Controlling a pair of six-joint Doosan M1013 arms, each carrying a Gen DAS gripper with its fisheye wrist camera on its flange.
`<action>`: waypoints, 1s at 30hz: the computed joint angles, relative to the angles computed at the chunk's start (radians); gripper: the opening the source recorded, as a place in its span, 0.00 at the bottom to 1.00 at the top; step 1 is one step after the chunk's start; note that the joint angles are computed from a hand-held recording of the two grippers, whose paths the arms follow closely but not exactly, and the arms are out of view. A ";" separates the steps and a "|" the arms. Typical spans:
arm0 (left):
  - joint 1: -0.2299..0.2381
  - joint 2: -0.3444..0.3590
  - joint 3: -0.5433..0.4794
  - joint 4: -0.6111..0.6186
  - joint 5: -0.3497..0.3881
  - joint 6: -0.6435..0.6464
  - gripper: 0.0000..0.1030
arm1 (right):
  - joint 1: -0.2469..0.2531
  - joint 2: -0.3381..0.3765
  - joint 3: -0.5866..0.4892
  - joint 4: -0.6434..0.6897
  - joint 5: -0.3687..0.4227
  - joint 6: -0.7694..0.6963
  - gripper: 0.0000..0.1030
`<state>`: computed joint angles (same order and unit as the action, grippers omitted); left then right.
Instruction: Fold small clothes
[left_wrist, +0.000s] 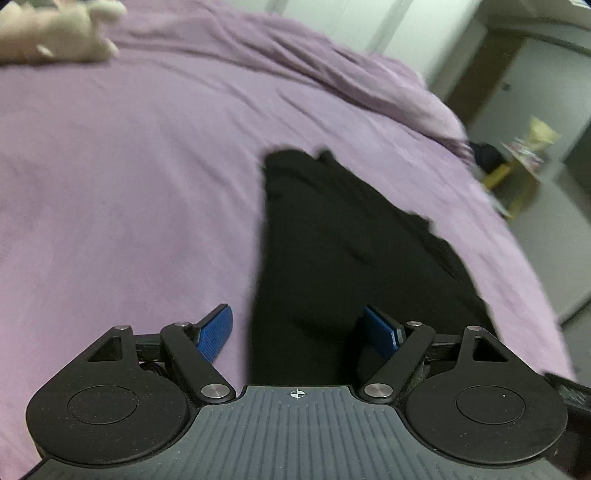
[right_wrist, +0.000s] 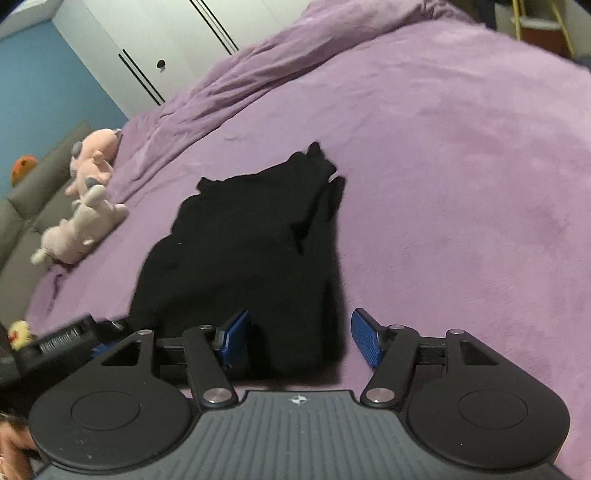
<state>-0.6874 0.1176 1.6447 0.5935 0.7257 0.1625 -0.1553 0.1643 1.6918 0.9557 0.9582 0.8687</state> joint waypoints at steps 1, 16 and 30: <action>0.011 0.006 -0.011 -0.060 -0.006 0.072 0.81 | -0.001 0.010 -0.009 0.011 0.025 0.010 0.54; 0.070 -0.039 -0.003 -0.401 0.036 0.173 0.29 | -0.033 0.047 -0.078 -0.056 0.153 0.115 0.24; -0.019 0.147 -0.241 -0.041 0.367 0.198 0.64 | 0.182 -0.003 -0.014 -0.214 -0.315 -0.174 0.29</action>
